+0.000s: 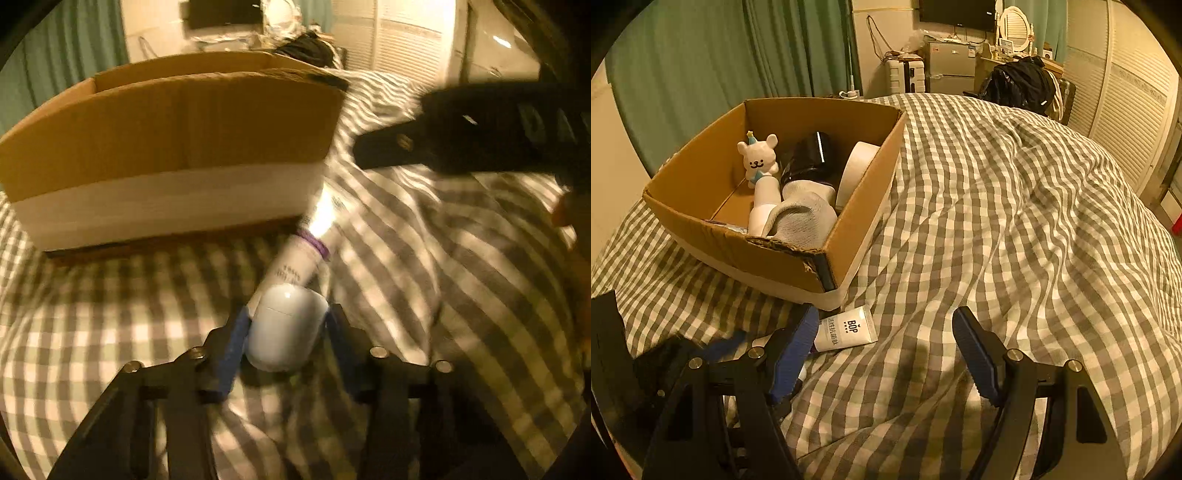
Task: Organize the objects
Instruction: 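Grasp the white earbud case with the left tool, then grasp the white cream tube with the right tool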
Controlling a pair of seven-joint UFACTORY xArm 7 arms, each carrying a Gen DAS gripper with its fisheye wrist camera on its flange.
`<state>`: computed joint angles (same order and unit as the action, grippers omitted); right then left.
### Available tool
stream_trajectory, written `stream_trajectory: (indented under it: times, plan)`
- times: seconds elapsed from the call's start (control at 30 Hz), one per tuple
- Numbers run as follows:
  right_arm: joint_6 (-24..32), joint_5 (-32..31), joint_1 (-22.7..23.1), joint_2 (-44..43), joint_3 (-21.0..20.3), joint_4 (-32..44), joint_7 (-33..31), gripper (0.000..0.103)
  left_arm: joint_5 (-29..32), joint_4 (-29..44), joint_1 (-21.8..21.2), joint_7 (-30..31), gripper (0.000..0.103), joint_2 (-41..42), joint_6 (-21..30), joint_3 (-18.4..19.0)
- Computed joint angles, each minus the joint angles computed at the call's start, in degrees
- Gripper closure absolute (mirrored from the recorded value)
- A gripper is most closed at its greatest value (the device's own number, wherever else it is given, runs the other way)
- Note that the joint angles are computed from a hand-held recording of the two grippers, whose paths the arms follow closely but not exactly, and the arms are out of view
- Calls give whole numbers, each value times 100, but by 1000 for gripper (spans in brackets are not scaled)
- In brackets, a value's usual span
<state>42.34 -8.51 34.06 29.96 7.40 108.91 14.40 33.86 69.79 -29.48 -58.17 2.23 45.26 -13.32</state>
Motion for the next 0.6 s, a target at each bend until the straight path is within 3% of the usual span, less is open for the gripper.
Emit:
stream_trajectory:
  times: [0.1,0.3,0.6]
  plan:
    - [-69,-21,6,-55,-17,-88,52,28,-35,-22,-3,33,68,-47,-8,-5]
    - [-123,-75,3,-98,-23,-153,107,28,-724,-366,242,1,74,-479,-503,38]
    - [97,-98,31,8,-17,-1,99,29,-750,-529,735,-125,80,-1026,-579,-30]
